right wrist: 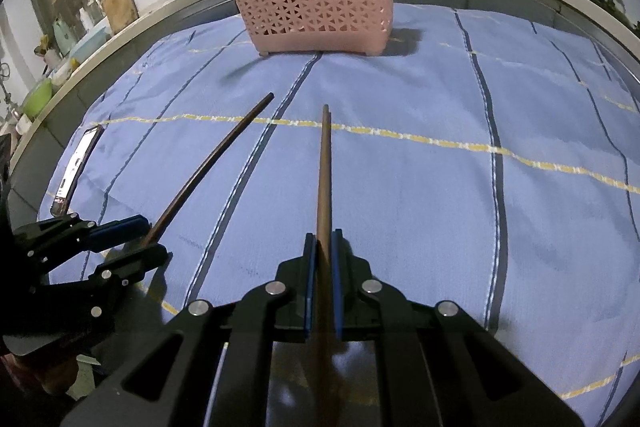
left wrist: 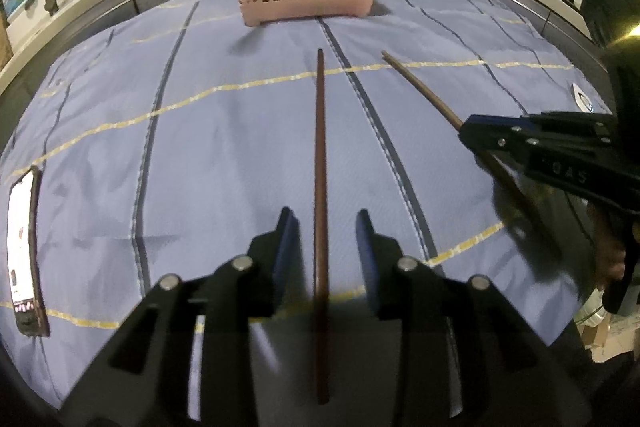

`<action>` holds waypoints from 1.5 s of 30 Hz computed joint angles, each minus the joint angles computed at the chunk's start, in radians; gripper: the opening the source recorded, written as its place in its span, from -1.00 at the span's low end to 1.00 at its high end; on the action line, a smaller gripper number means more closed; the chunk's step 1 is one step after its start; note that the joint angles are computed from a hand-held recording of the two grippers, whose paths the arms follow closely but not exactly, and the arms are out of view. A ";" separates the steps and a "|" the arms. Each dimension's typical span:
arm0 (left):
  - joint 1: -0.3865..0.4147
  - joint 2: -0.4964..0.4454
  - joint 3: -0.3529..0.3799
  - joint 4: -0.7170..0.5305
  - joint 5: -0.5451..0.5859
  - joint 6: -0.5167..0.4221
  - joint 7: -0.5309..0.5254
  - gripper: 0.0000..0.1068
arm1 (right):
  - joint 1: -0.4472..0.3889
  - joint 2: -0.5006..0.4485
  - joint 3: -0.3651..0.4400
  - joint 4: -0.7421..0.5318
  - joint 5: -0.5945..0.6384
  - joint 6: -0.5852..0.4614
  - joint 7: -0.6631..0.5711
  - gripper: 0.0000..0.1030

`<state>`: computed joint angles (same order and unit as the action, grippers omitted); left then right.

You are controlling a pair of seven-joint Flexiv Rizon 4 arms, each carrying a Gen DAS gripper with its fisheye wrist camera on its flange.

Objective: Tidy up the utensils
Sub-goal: 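Lift both held chopsticks and carry them over the pink caddy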

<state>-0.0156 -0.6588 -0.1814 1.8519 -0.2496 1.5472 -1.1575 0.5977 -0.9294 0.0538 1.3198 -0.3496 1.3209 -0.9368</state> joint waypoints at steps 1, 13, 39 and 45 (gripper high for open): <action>0.006 -0.003 -0.007 -0.005 -0.002 -0.004 0.003 -0.42 | -0.002 -0.003 0.004 -0.008 -0.001 -0.008 -0.005 -0.83; -0.043 -0.056 0.053 -0.146 -0.011 -0.107 -0.008 -0.41 | -0.029 -0.040 0.047 -0.101 0.022 -0.079 -0.080 -0.83; -0.052 -0.160 0.030 -0.373 0.015 -0.176 0.025 -0.91 | -0.018 -0.135 0.044 -0.363 0.160 -0.191 -0.287 -0.91; 0.117 -0.055 -0.196 -0.206 -0.071 -0.001 0.131 -0.91 | 0.023 -0.025 -0.061 -0.168 0.105 0.092 -0.155 -0.91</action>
